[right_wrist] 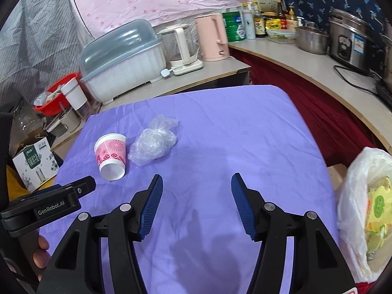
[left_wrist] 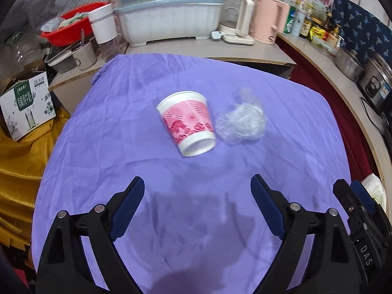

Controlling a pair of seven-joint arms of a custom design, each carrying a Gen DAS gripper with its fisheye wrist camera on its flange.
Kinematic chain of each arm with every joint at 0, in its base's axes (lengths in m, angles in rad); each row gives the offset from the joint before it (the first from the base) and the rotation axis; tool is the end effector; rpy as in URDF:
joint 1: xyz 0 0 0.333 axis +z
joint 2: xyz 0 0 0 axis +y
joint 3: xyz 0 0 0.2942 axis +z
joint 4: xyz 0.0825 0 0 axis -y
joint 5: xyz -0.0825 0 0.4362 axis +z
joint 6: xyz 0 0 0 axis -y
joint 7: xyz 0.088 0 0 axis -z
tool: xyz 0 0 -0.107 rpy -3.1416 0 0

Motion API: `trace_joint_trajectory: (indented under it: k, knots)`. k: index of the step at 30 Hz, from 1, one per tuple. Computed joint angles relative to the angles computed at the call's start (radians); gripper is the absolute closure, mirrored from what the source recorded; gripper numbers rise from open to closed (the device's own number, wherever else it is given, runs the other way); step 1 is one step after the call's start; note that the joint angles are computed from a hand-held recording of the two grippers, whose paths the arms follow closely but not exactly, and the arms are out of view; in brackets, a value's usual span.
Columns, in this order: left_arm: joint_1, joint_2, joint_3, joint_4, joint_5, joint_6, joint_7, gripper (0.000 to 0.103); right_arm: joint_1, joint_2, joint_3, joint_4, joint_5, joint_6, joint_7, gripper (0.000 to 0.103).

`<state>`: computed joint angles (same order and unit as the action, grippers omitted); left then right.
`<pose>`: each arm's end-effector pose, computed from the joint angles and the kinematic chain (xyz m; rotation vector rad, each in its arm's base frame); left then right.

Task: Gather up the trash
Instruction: 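Move both open tools back over the pink cup and clear plastic, then grasp the pink paper cup with the left tool while the right grasps the clear plastic bag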

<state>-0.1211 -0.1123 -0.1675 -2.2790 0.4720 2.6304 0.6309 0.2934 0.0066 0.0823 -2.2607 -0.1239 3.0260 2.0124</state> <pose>0.5541 -0.1767 0.3984 -2.1491 1.6059 -0.5285 0.5632 0.2321 0.3926 -1.7585 1.6706 -0.4260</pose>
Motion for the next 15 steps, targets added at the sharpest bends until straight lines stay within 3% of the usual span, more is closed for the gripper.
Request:
trace_joint_trajectory:
  k: [12,15]
  knots:
    - [0.05,0.186,0.03,0.158,-0.083,0.03,0.108,0.016,-0.086,0.307,0.138,0.333,0.082,-0.06,-0.123,0.046]
    - [0.06,0.232,0.031,0.2,-0.088,0.021,0.118,0.016,-0.085,0.372,0.142,0.406,0.058,-0.076,-0.112,0.046]
